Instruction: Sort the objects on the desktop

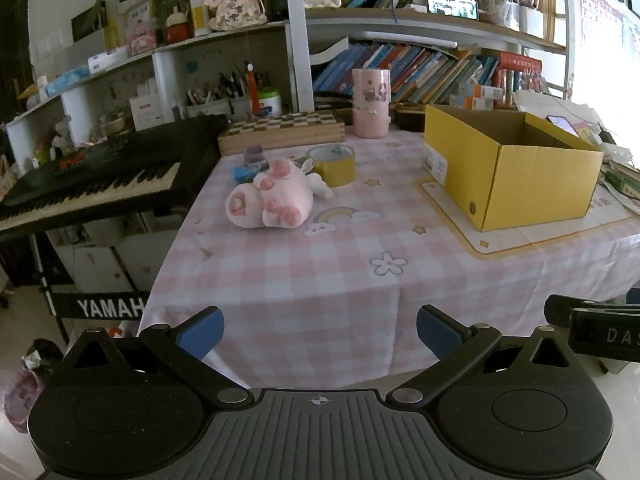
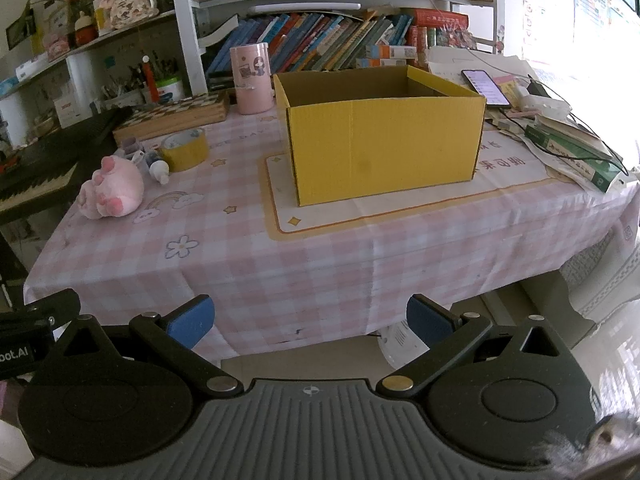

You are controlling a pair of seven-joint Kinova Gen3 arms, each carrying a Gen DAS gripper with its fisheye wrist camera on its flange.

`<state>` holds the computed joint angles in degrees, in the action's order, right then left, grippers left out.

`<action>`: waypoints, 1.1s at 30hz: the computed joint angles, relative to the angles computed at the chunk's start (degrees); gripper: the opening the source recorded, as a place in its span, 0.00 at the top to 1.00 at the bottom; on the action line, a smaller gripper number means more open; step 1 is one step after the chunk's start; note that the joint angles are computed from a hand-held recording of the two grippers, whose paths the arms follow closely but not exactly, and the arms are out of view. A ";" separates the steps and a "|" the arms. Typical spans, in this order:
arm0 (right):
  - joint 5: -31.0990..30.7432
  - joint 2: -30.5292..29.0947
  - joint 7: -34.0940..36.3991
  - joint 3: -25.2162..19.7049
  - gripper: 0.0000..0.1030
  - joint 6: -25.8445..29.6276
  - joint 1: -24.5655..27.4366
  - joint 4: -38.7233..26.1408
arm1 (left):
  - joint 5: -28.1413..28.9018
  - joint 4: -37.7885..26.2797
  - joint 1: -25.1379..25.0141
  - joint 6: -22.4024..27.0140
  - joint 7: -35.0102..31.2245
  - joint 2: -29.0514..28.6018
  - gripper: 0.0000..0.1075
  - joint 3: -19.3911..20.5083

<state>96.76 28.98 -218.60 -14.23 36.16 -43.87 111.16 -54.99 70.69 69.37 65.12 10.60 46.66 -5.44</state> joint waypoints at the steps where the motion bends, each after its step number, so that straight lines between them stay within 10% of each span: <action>1: 0.04 0.02 -0.06 -0.04 0.00 0.05 -0.07 0.01 | -0.01 0.00 0.00 0.00 0.00 0.00 0.04 0.01; 33: -3.66 0.12 4.59 1.02 0.00 -1.15 -1.96 -2.32 | 0.59 2.02 -0.69 0.75 2.22 -1.21 0.04 0.32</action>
